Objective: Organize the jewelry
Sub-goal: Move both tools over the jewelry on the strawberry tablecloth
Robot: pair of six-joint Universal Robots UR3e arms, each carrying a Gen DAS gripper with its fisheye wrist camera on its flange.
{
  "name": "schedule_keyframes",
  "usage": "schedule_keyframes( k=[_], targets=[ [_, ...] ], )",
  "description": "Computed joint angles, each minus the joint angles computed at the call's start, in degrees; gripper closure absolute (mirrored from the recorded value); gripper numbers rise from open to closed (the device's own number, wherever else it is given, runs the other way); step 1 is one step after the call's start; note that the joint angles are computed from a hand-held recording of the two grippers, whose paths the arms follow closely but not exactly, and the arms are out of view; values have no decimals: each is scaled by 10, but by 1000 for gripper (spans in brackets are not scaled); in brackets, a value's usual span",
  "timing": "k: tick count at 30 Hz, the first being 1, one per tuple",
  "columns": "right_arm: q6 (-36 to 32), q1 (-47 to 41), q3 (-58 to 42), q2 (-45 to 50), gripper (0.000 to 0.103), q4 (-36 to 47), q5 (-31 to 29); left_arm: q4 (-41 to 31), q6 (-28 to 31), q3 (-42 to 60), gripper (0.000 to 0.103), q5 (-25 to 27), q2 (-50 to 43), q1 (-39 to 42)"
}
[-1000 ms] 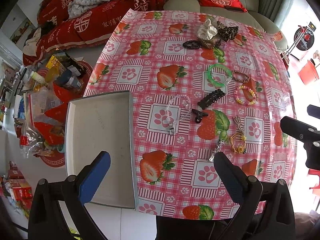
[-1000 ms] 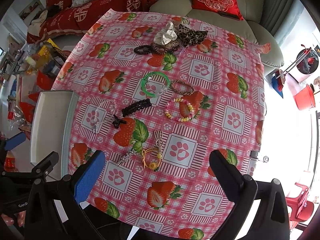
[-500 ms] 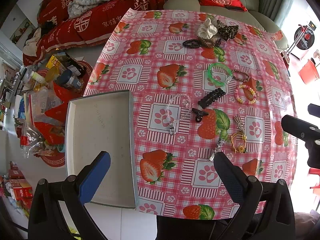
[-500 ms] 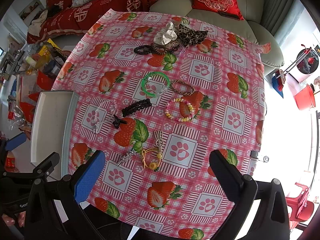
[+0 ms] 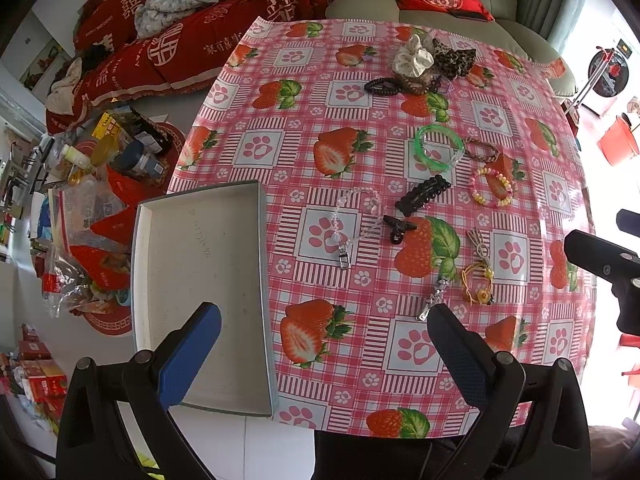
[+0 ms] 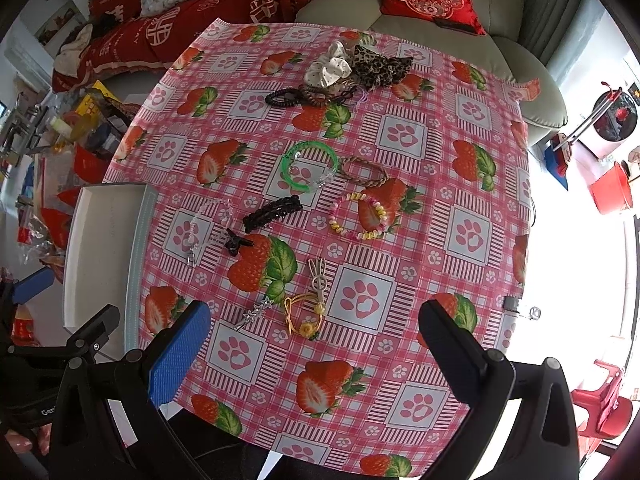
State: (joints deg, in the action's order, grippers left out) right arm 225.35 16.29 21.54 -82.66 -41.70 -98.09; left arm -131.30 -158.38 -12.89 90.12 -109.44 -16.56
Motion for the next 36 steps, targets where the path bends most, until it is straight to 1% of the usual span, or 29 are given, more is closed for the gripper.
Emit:
schedule_keyframes(
  k=[6,8,9,11,14,15,16,23,27,30,36],
  targets=[
    [8,-1,36,-23,0,-14,2,26,10,-58,0,0,30,5],
    [12,2,45,-29,0,-17,2,26,9,-57,0,2,29,1],
    [3,-9,59,-40,0,-22,7,29,12,-65,0,2,34,3],
    [7,-7,62,-41,0,-22,8,19,9,-43,0,4,22,-2],
    [5,-11,73,-48,0,-27,9,16,9,-41,0,5,22,-2],
    [3,-11,74,-48,0,-28,9,3,4,-13,0,7,7,-8],
    [4,-11,75,-49,0,-28,9,-1,4,-8,0,7,5,-8],
    [3,-17,110,-72,0,-38,12,11,0,-27,0,9,12,-12],
    [0,-26,130,-86,0,-42,15,38,-2,-90,0,12,42,-13],
    [0,-31,137,-89,0,-42,17,39,-1,-94,0,14,39,-15],
    [-2,-38,166,-106,0,-49,22,17,0,-54,0,19,14,-23]
  ],
)
